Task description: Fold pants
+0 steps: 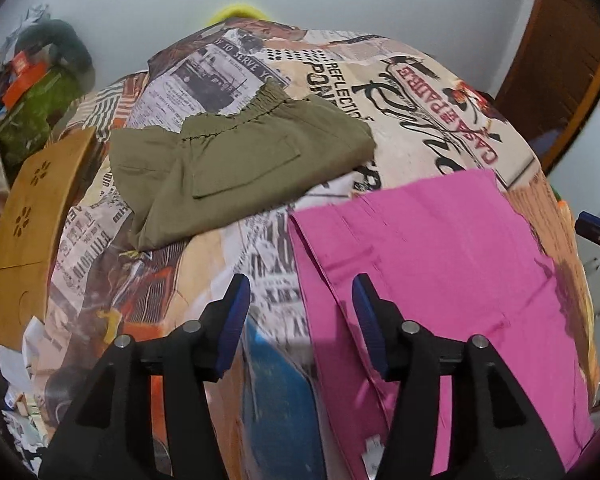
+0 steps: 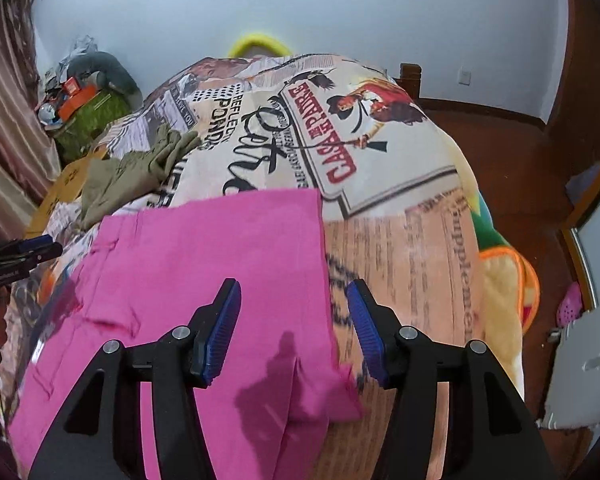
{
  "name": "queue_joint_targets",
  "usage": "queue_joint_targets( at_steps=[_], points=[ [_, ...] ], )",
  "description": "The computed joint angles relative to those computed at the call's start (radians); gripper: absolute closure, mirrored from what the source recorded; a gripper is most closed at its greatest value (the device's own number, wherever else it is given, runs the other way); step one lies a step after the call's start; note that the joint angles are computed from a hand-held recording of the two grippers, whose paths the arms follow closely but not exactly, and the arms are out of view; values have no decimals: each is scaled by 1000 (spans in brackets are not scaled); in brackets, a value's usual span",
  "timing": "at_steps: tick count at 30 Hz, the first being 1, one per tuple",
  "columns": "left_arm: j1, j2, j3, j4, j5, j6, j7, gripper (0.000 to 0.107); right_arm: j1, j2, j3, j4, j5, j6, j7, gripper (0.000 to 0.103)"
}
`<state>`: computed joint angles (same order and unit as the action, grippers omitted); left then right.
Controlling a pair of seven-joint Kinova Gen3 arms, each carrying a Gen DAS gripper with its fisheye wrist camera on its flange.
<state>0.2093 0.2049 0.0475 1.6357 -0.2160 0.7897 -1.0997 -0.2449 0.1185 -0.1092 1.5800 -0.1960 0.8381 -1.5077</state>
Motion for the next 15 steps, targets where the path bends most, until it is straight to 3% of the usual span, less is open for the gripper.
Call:
queue_joint_targets(
  at_steps=[9, 15],
  points=[
    [-18, 137, -11, -113, 36, 16, -78, 55, 12, 135, 0, -108, -15, 21, 5, 51],
    [-57, 185, -7, -124, 98, -13, -150, 56, 0, 234, 4, -195, 23, 46, -17, 51]
  ],
)
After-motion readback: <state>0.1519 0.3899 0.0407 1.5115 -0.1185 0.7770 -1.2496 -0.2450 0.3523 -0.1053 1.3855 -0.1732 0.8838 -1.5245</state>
